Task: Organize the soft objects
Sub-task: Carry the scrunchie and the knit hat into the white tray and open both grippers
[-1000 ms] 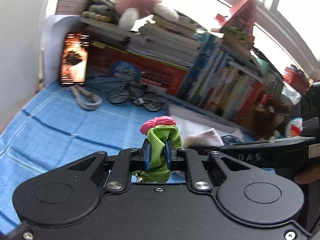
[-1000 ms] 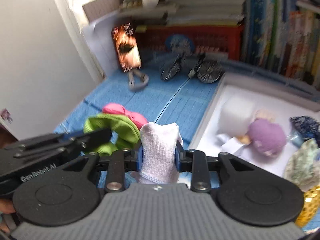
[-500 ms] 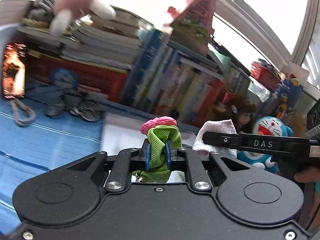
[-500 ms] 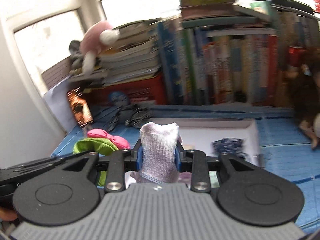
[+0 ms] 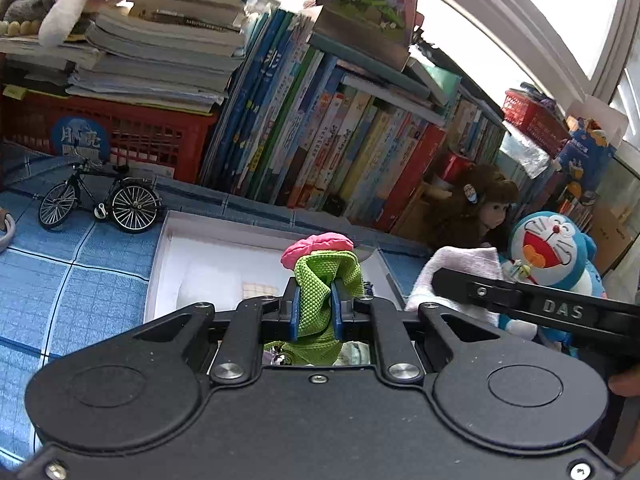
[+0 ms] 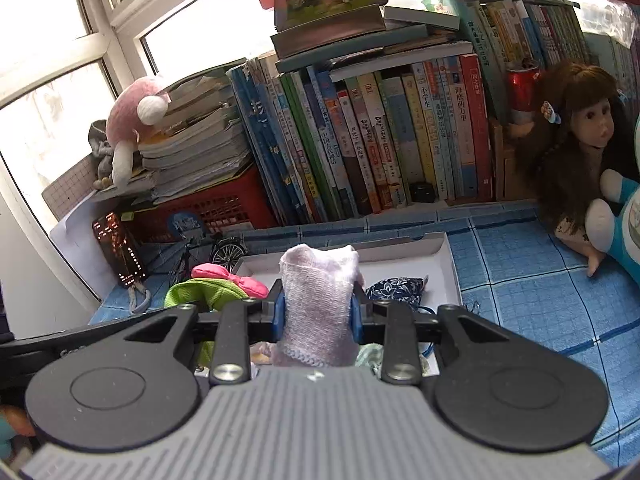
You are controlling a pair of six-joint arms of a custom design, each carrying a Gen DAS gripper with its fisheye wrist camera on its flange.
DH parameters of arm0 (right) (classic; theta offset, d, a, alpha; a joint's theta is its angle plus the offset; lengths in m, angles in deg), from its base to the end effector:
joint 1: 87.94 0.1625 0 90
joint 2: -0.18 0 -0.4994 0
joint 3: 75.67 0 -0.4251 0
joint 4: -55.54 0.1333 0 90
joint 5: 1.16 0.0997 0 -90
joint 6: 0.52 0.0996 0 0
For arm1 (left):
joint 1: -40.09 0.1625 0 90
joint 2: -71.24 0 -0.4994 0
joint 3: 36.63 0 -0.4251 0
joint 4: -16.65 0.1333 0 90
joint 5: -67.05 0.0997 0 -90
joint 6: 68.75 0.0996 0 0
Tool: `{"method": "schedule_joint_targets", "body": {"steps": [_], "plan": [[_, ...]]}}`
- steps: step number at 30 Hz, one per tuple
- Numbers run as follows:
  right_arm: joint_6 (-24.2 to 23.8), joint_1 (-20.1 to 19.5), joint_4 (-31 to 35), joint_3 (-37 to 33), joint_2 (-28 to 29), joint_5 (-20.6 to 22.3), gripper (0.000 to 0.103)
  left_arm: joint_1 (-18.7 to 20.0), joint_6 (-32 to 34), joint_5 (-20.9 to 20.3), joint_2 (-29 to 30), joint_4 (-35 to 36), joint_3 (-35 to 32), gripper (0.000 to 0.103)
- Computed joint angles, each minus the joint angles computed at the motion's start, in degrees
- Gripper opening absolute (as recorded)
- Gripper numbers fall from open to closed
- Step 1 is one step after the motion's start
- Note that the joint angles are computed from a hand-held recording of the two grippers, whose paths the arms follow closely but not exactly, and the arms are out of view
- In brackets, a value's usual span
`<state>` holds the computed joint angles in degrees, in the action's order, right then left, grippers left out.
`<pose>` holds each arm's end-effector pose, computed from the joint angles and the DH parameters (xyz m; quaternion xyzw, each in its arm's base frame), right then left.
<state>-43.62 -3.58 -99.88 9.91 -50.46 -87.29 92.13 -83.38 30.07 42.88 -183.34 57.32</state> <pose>0.0606 -0.8114 0.2701 0.3180 -0.9104 0.2527 0.0787 -0.2801 -0.7052 0.0396 0.0024 0.8455 -0.4862 0.2207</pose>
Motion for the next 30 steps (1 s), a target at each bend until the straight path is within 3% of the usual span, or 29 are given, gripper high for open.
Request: {"method": "schedule_joint_targets", "body": {"steps": [11, 16, 30], "plan": [[0.2, 0.4, -0.5, -1.8, 2.2, -1.5, 0.036, 3.0, -4.7, 0.0, -0.7, 8.9, -3.7, 0.014], [0.9, 0.6, 6.1, -4.4, 3.5, -2.3, 0.036, 4.3, -5.2, -1.1, -0.3, 10.6, -5.7, 0.014], [-3.2, 2.1, 9.3, -6.1, 7.1, -9.5, 0.037, 6.5, -4.7, -2.8, 1.8, 14.7, -13.6, 0.014]]}}
